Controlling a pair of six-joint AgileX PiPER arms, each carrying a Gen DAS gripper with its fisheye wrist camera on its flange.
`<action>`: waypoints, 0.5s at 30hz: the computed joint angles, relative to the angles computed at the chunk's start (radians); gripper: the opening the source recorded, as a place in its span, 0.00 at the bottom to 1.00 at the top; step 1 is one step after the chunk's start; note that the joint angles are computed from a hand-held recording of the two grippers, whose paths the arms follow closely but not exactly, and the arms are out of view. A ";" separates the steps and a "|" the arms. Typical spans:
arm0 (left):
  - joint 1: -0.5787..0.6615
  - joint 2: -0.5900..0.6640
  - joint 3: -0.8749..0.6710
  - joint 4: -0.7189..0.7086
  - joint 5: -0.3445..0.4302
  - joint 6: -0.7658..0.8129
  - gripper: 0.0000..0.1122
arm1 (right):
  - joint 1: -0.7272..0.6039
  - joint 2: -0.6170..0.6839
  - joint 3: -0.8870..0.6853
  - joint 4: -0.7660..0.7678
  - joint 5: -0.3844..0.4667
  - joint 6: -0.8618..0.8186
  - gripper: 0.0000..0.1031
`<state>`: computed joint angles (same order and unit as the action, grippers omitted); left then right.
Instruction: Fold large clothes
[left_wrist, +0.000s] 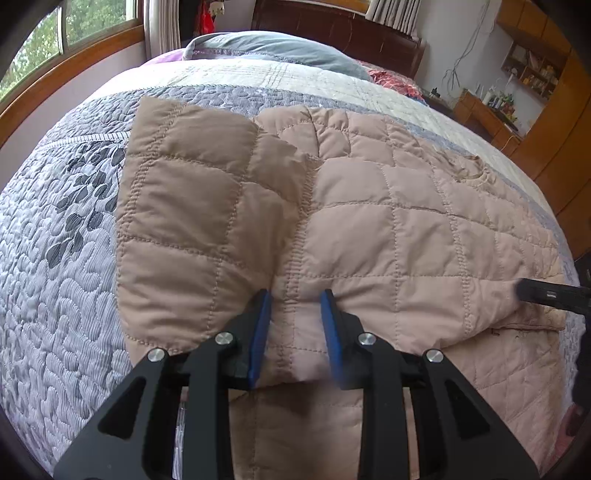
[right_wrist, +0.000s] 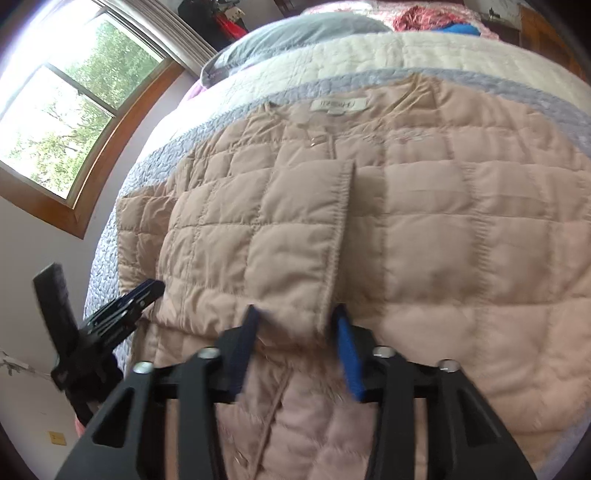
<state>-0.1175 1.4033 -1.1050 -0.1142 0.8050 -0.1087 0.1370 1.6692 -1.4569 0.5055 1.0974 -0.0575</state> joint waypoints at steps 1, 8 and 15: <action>0.020 -0.010 -0.001 -0.035 0.010 0.028 0.24 | 0.016 0.018 -0.020 -0.021 0.000 0.016 0.18; 0.136 -0.148 -0.016 -0.118 0.011 0.098 0.24 | 0.041 -0.109 -0.047 -0.019 -0.019 -0.040 0.13; 0.085 -0.157 -0.056 -0.100 -0.004 0.090 0.24 | -0.097 -0.279 -0.086 0.039 0.028 -0.121 0.12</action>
